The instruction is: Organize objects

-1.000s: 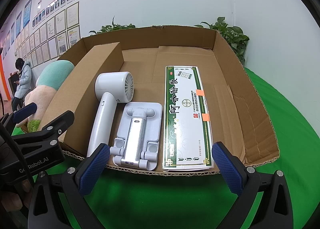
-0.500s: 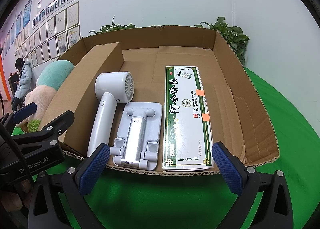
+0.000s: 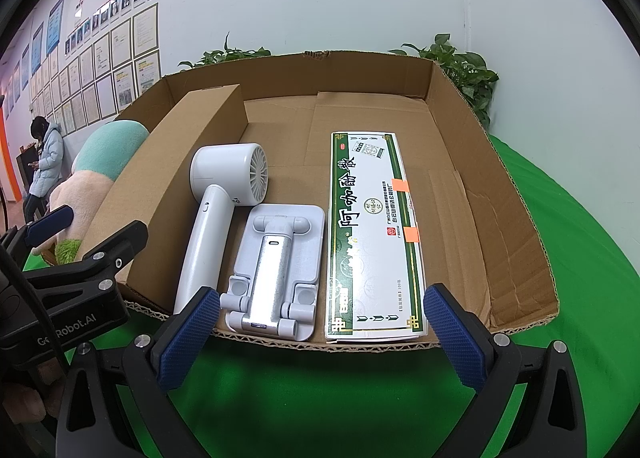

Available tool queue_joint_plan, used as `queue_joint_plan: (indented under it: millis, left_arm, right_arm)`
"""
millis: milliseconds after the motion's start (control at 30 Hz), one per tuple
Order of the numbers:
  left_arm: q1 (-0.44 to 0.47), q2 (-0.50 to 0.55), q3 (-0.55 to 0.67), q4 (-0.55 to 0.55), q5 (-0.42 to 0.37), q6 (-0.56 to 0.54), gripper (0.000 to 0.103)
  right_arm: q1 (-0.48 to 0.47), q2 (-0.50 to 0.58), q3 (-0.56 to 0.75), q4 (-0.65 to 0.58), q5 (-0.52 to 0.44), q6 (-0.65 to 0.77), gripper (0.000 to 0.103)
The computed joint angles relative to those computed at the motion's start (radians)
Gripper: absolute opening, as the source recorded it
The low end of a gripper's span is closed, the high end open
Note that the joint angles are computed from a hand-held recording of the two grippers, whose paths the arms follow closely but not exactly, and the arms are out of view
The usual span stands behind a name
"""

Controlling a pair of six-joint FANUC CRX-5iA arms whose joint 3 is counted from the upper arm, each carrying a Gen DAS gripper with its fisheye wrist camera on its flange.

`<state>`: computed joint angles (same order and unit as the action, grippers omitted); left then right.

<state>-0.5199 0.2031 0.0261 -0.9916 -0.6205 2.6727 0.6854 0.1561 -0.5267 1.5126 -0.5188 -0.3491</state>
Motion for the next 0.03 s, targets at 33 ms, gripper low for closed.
queue_joint_plan:
  millis: [33]
  left_arm:
    - [0.000, 0.000, 0.000, 0.000, 0.000, 0.000, 0.103]
  right_arm:
    - [0.001, 0.000, 0.000, -0.001, 0.000, 0.000, 0.103]
